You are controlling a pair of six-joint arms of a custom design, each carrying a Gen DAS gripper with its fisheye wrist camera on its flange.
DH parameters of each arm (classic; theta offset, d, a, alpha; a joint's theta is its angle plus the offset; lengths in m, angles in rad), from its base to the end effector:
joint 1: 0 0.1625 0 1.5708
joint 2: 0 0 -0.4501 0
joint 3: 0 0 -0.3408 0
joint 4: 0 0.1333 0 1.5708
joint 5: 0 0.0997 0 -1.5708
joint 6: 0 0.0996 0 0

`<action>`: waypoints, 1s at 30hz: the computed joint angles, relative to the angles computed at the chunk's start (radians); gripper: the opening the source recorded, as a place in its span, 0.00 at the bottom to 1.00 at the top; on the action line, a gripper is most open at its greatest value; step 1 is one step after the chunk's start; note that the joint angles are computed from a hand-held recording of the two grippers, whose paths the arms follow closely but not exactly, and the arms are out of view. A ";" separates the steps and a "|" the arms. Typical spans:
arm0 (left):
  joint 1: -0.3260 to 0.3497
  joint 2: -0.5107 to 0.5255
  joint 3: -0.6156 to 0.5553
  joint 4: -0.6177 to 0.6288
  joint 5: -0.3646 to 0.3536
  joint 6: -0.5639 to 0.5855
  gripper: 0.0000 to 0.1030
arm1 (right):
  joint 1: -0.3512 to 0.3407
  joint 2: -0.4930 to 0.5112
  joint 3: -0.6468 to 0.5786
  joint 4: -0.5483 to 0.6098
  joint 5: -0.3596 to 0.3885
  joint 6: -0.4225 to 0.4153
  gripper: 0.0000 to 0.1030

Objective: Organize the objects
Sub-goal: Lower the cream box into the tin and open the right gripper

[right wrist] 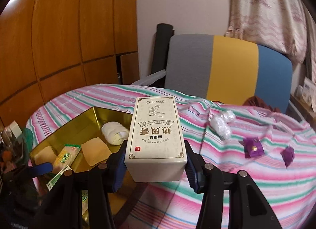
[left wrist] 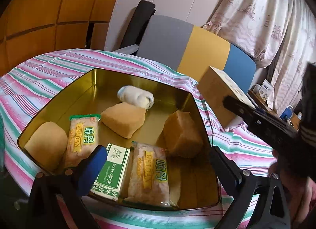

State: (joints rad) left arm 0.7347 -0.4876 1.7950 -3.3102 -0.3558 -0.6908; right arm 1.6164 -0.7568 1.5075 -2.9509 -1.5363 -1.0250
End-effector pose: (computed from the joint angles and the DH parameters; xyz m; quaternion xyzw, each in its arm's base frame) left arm -0.2869 -0.5647 0.0546 -0.0638 0.8088 -0.5126 0.2811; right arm 0.1692 -0.7086 0.2173 0.4896 -0.8150 0.2808 0.1311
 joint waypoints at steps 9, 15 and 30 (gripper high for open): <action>-0.003 -0.019 0.034 0.005 -0.010 -0.041 1.00 | 0.054 0.134 -0.233 0.207 -0.118 -0.044 0.50; -0.005 -0.029 0.053 -0.017 -0.010 -0.056 1.00 | 0.069 0.203 -0.402 0.474 -0.162 -0.063 0.50; -0.003 -0.041 0.067 0.008 -0.031 -0.116 1.00 | 0.059 0.170 -0.301 0.207 -0.164 -0.056 0.56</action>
State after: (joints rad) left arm 0.7318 -0.5285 1.8625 -3.3022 -0.3864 -0.8063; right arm 1.6754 -0.5869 1.2062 -2.7441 -1.7001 -1.0813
